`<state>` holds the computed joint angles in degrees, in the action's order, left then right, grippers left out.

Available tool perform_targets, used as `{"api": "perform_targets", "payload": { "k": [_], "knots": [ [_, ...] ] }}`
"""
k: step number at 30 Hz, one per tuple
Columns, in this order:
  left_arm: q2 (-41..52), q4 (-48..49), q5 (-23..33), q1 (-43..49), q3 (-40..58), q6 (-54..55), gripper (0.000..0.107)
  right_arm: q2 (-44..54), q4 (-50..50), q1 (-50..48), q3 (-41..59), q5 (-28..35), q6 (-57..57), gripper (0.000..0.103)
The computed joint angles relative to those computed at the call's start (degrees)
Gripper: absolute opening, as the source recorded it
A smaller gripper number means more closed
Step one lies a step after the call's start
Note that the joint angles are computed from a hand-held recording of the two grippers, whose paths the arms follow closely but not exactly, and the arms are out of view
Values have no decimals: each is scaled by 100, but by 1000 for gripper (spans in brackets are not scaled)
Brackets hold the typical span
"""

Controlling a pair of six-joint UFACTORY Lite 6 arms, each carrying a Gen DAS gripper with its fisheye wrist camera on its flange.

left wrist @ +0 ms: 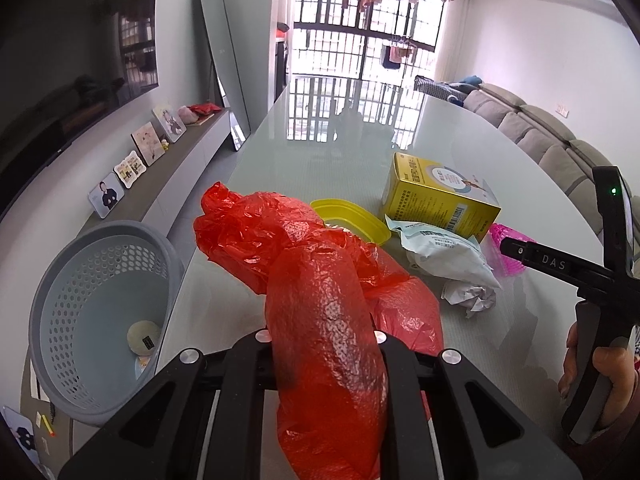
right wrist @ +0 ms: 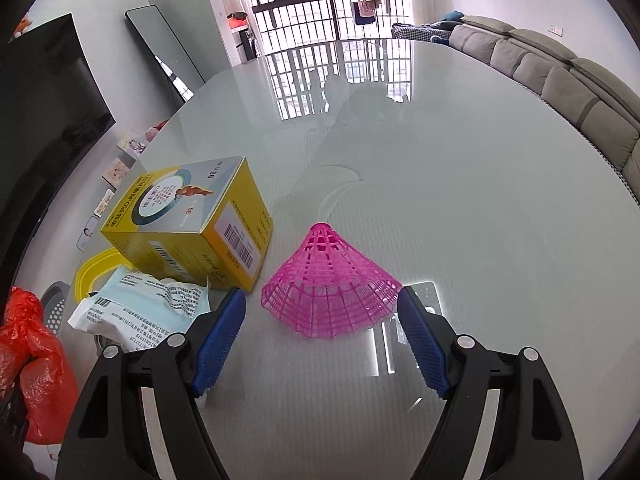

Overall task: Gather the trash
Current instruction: 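Grasp the pink mesh cone with the right tool while the left tool holds the red bag, then lift the pink mesh cone with the right tool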

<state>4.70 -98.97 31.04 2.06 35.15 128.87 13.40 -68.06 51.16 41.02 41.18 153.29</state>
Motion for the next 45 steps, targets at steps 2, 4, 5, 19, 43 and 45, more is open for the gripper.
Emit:
{"api": "perform_targets", "payload": {
  "k": [2, 4, 5, 19, 43, 45],
  "knots": [
    [-8, 15, 7, 7, -2, -6, 13, 55, -86, -77, 12, -106, 60, 75],
    [-7, -26, 9, -3, -7, 14, 13, 159, -2, -191, 106, -128, -51, 75],
    [1, -34, 18, 1, -5, 19, 13, 236, 48, -243, 197, -131, -105, 75],
    [-72, -123, -209, -150, -7, -70, 13, 784, 25, -494, 589, -261, -448, 60],
    [-555, 366, -18, 134, -292, -403, 13, 326, -110, 135, 184, -51, 138, 17],
    [-609, 437, 20, 192, -316, -437, 13, 198, -112, 303, 31, -15, 341, 17]
  ]
}}
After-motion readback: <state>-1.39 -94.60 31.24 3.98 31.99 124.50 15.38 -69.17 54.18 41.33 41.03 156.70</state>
